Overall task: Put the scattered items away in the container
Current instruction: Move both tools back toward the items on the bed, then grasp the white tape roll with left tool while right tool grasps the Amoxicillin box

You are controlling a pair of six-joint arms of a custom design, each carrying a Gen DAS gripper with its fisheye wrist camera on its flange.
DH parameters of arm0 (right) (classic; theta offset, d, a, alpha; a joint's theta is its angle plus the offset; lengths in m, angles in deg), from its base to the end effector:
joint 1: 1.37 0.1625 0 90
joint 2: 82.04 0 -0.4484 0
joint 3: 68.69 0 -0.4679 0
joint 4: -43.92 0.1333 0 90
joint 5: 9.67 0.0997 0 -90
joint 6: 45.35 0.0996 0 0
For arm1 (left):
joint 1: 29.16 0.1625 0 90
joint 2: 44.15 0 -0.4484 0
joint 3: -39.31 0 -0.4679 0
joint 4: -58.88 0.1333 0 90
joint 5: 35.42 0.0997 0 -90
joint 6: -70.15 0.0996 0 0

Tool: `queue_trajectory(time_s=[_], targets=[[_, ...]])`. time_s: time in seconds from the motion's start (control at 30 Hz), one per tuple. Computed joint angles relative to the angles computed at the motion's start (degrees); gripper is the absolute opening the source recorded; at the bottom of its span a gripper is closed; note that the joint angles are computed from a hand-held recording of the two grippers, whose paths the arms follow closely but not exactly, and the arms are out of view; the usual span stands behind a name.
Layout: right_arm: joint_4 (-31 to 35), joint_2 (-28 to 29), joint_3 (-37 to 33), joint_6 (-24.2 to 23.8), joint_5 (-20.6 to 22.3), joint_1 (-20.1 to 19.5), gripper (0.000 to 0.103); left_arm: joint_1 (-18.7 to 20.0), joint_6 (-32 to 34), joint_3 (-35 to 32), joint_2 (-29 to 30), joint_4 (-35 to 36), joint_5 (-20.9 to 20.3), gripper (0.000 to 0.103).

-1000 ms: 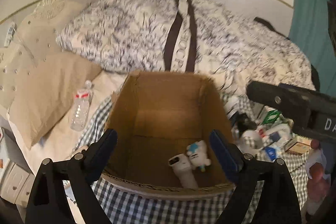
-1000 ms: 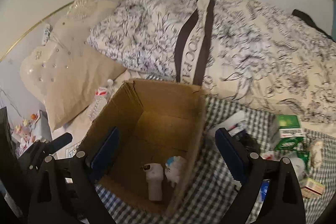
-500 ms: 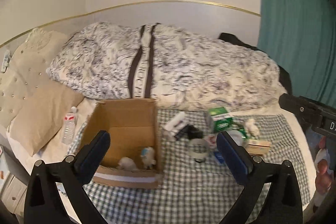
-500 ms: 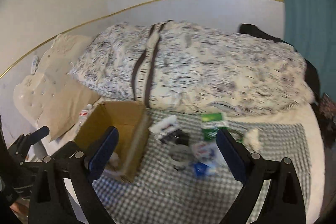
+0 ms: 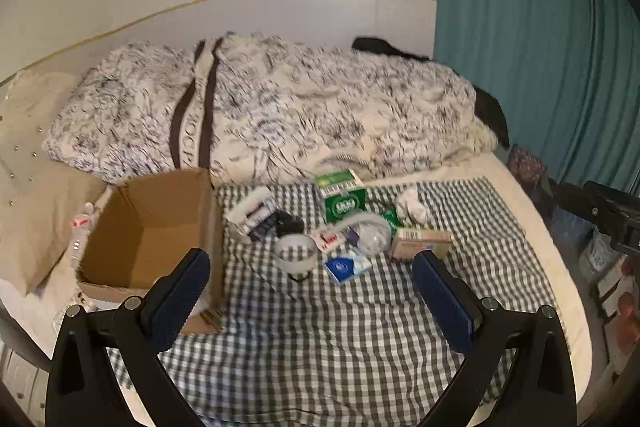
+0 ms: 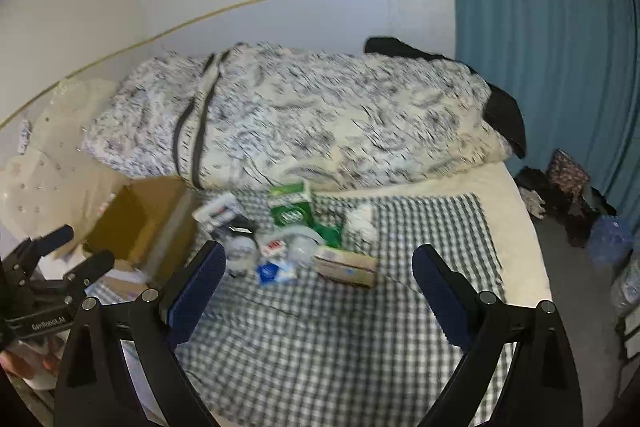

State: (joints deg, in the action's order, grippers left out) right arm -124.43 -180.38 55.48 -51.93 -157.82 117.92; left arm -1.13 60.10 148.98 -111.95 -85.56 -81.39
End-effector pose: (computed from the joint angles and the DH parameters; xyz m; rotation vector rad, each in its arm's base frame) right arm 0.2668 -0.3760 0.4494 0.0953 -2.1019 1.2036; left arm -0.4616 -0.4752 0.2172 1.0021 2.3147 -0.8235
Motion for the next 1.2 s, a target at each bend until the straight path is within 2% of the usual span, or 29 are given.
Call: queue_trajectory(time_s=[0.17, 0.33, 0.53, 0.63, 0.73, 0.83, 0.97, 1.1, 1.2], targets=[[2.08, -1.71, 1.88, 0.88, 3.75, -6.21, 0.095, 2.19, -1.32, -0.03, 3.47, 1.25, -0.77, 0.103], [4.91, -1.80, 2.56, 2.05, 11.62, -13.57, 0.095, 5.10, 0.14, -1.01, 7.25, -0.28, -2.55, 0.103], [3.25, 3.08, 0.74, -0.51, 13.13, -18.77, 0.095, 7.96, 2.73, -3.66, 12.14, -2.00, -4.40, 0.103], [2.70, 4.97, -0.41, -1.31, 12.76, -20.43, 0.095, 9.31, 3.63, -5.40, 14.65, -2.24, -4.73, 0.103], [1.99, 7.40, -1.88, -2.98, 10.25, -21.01, 0.095, 10.64, 5.67, -6.56, 16.94, -4.26, -4.66, 0.103], [0.48, 9.68, -3.40, -6.75, 9.65, -21.27, 0.095, 12.07, 9.11, -7.93, 19.16, -6.12, -4.63, 0.103], [-1.91, 14.81, -6.71, -13.38, 5.43, -20.75, 0.095, 13.48, 12.73, -10.35, 21.79, -6.53, -2.86, 0.103], [1.50, 18.01, -9.92, -17.14, 6.15, -21.06, 0.095, 15.10, 16.81, -12.19, 23.63, -6.68, -2.71, 0.103], [5.07, 20.91, -12.00, -19.12, 4.07, -21.60, 0.095, 16.58, 18.51, -12.61, 24.10, -6.52, -4.57, 0.103]])
